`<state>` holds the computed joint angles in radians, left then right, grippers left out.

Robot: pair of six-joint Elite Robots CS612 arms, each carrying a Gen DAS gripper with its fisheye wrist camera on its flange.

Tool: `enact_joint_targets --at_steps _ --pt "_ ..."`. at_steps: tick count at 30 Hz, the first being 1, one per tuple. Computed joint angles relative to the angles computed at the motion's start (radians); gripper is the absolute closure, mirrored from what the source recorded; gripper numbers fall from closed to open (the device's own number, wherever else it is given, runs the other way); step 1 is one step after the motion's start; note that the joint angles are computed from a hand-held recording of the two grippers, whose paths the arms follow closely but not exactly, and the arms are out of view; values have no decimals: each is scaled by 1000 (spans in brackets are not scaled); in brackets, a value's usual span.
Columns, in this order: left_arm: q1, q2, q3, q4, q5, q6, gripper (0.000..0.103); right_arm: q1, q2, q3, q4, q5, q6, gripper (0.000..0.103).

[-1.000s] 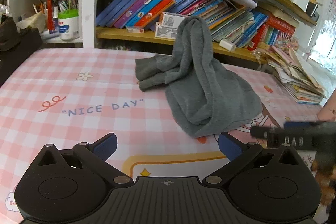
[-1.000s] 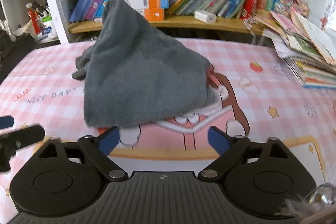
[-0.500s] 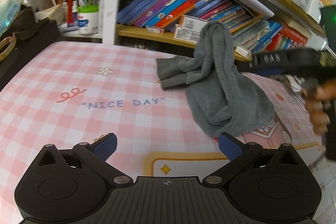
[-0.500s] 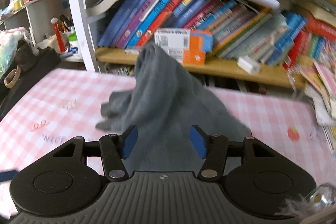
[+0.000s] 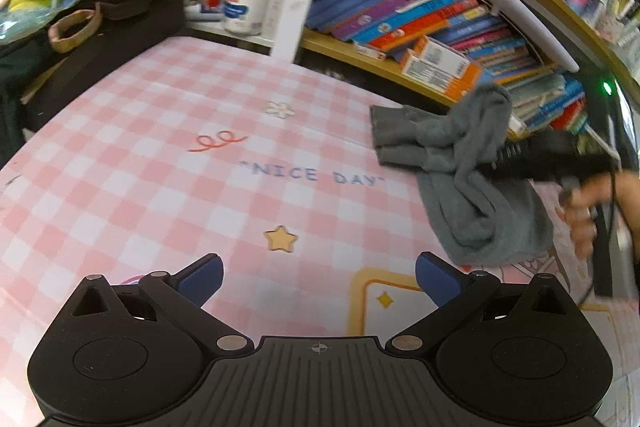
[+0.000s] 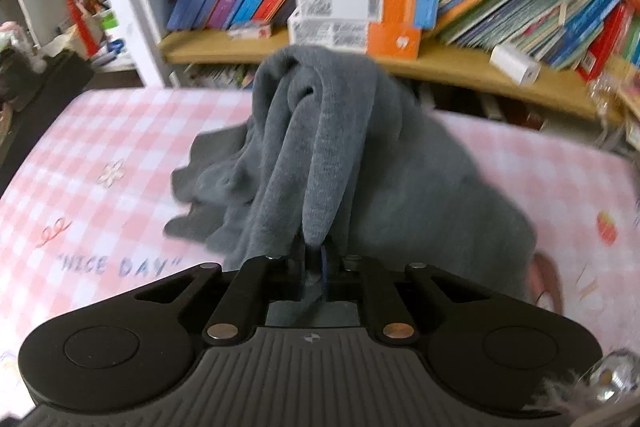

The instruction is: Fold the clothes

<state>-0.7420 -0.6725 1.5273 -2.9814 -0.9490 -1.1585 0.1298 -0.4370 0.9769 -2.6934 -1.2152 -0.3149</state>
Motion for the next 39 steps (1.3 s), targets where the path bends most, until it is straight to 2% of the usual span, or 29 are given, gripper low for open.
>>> enact_joint_targets --at_steps 3,8,11,14,18,24,26,30,35,39 --pt "5 -8 20 -26 -15 -12 0 -3 -39 74 -27 51 -3 97" --pt "21 -16 51 -104 -69 -27 0 -15 -108 187 -30 182 44 98" --pt "25 -21 69 -136 -74 -36 0 -18 -153 257 -90 243 63 98" --pt "25 -26 87 -170 -74 -20 0 -27 -187 306 -170 312 127 98" --pt "25 -33 114 -215 -68 -15 0 -41 -213 338 -288 398 299 98" --pt "18 -43 153 -259 2 -44 0 -68 -247 401 -590 435 583 98" --pt "21 -42 160 -282 -6 -46 0 -85 -272 450 -653 418 627 98" --pt "27 -38 168 -315 -30 -42 0 -123 -335 597 -683 270 618 98" --pt "37 -24 148 -326 -90 -32 0 -162 -393 745 -498 -12 690 98" --pt "42 -4 107 -315 -153 5 0 -143 -404 778 -408 -141 630 98"
